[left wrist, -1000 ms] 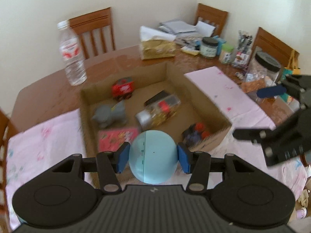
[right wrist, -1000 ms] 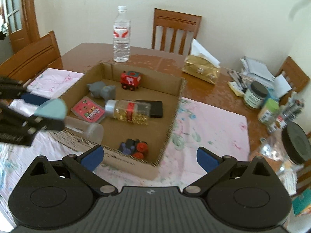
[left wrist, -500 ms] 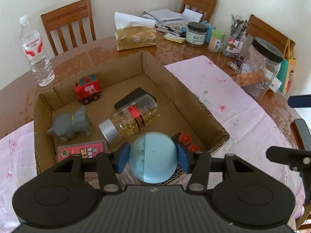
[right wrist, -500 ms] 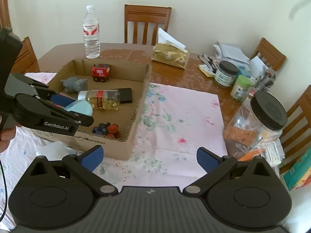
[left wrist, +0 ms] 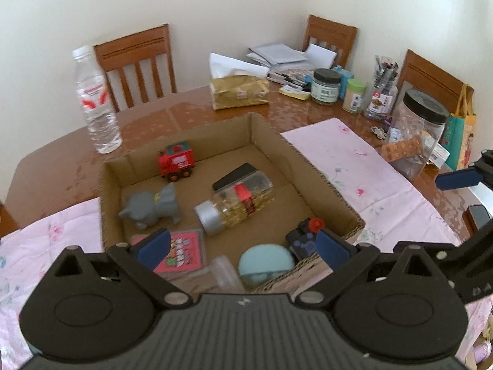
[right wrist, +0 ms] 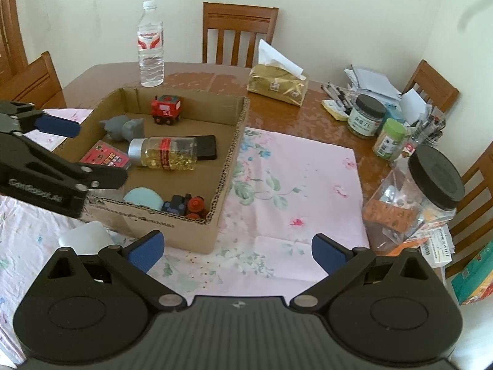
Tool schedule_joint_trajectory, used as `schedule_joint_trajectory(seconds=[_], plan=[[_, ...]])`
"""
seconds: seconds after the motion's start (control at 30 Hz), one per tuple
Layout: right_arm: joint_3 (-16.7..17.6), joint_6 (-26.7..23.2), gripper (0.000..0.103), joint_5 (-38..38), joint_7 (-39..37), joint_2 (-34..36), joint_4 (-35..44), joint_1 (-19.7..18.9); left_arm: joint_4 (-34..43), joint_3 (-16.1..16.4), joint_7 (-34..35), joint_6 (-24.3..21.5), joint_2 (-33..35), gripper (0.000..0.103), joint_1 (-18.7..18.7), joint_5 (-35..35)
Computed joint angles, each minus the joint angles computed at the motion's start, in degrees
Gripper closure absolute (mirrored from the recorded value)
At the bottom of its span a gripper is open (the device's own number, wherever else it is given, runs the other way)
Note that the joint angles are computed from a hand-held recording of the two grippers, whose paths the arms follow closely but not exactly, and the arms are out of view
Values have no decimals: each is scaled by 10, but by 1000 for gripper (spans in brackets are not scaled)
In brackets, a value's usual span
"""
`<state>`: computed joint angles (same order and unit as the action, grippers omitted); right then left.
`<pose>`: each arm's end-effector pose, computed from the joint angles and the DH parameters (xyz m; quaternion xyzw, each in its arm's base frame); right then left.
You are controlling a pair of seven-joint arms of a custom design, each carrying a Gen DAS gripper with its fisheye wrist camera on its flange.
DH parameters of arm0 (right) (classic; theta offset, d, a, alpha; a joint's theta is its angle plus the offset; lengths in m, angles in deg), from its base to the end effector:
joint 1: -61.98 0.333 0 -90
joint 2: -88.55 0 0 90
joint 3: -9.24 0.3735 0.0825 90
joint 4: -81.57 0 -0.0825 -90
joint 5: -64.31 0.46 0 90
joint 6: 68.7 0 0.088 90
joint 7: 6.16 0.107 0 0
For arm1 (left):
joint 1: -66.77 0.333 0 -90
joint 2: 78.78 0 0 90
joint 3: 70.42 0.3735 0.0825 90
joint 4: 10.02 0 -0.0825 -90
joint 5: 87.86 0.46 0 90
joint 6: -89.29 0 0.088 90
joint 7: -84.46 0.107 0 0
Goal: Organize rigid objects
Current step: 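Lower the blue case into the box and open the left tool, then move the right tool to the white plastic bottle while the left tool approaches the black eyeglass case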
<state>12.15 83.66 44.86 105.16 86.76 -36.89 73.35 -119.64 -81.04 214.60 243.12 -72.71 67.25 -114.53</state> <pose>0.6295 0.1703 0.5391 -0.7103 0.6242 -0.2458 0.2131 0.6976 -0.1055 0.5387 -0.4677 0.8067 -0.3082 0.1884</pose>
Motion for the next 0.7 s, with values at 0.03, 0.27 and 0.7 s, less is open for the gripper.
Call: schedule_joint_trajectory(seconds=[0.03, 0.27, 0.7], plan=[[1, -2, 0, -1, -1, 1, 0, 1, -8, 1, -1, 2, -7, 3, 2, -4], [2, -3, 0, 39, -27, 7, -3, 10, -69, 27, -37, 1, -51, 3, 2, 0], [14, 3, 0, 147, -93, 36, 12, 43, -183, 71, -159, 59, -119, 3, 3, 125]])
